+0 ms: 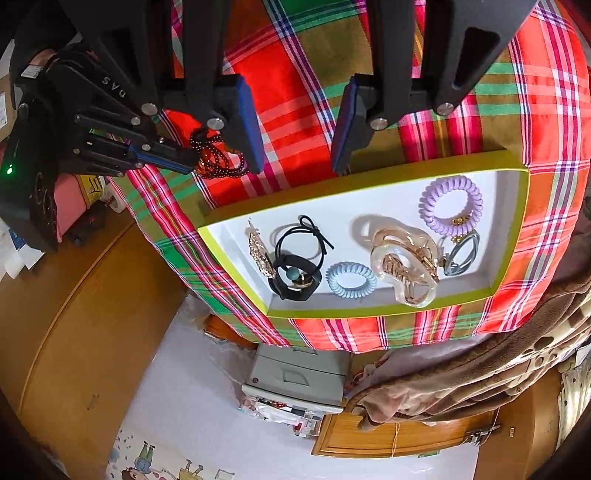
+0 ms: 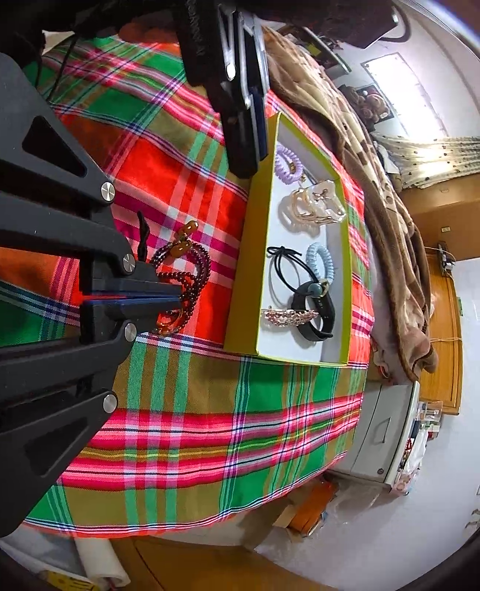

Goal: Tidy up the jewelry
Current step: 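Grasp the dark beaded bracelets with the right tool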

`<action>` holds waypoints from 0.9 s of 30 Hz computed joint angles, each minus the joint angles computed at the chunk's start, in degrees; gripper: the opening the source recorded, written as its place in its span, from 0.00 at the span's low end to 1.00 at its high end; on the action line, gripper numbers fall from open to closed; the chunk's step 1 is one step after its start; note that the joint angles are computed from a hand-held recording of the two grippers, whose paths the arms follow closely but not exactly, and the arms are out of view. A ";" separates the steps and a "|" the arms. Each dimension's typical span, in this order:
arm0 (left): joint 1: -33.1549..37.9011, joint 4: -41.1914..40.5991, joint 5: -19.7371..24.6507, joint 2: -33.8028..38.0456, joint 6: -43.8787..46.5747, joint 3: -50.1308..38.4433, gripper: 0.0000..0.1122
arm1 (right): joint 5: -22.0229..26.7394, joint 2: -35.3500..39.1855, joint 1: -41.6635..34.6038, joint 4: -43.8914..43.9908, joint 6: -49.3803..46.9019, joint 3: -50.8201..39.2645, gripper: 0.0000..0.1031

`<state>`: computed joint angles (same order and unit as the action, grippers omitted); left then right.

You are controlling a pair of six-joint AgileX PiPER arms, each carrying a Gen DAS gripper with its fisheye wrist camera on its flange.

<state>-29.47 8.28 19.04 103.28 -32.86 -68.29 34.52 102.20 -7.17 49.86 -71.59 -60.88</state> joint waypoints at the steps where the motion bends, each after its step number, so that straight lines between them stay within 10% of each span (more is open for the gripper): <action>1: -0.06 -0.26 0.03 0.07 0.25 -0.06 0.35 | 0.16 -0.32 -0.47 0.99 -0.79 0.25 0.00; 27: -0.74 -7.18 0.96 2.97 7.47 -2.24 0.35 | 4.22 2.67 -2.09 0.75 2.32 -2.65 0.13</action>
<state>-30.22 1.10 20.00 106.25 -25.39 -70.53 38.75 104.87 -9.26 50.61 -69.26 -63.53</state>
